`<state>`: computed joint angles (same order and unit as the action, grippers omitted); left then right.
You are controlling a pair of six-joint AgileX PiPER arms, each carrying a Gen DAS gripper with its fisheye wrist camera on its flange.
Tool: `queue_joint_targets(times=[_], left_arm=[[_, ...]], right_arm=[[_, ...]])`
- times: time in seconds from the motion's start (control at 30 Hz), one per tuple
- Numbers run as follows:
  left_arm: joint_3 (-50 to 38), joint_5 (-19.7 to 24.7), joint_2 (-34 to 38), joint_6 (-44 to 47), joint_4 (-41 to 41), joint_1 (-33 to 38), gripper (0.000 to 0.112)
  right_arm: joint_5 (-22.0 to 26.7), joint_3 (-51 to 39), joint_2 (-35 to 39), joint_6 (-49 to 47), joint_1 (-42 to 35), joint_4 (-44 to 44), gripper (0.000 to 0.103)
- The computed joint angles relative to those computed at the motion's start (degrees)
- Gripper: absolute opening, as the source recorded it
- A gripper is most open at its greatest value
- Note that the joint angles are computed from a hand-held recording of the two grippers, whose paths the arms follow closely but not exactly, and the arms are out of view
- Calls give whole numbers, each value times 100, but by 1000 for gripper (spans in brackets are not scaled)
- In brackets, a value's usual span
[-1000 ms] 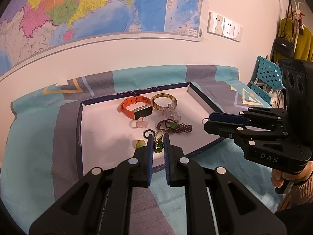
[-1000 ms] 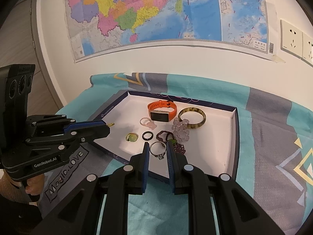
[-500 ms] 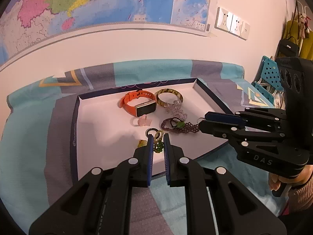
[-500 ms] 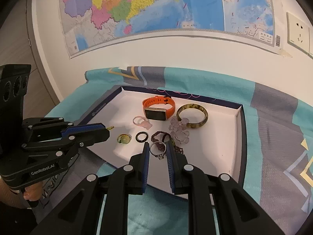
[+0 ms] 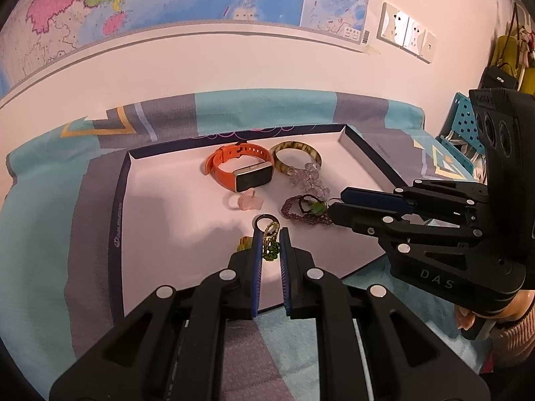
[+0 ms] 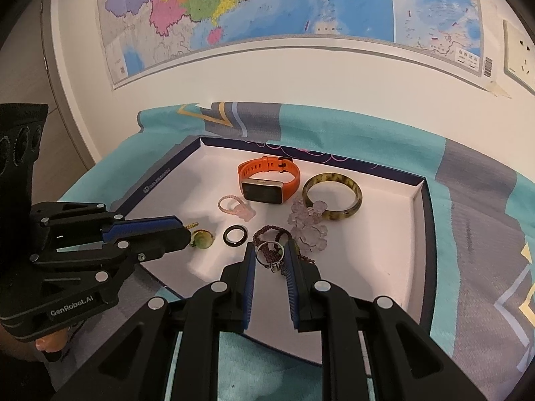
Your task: Organize jewelry
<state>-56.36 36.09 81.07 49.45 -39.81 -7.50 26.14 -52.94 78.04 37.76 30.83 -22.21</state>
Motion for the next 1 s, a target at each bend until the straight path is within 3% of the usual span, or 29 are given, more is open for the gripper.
queue_joint_targets(times=[0.73, 0.93, 1.0], left_arm=[[-26, -217, 266, -389, 290, -163, 13], [74, -303, 128, -436, 295, -141, 36], [141, -339, 5, -418, 270, -113, 51]], right_arm=[[58, -177, 428, 144, -98, -55, 16], [70, -111, 348, 401, -26, -257, 23], [105, -55, 233, 697, 57, -527, 35]])
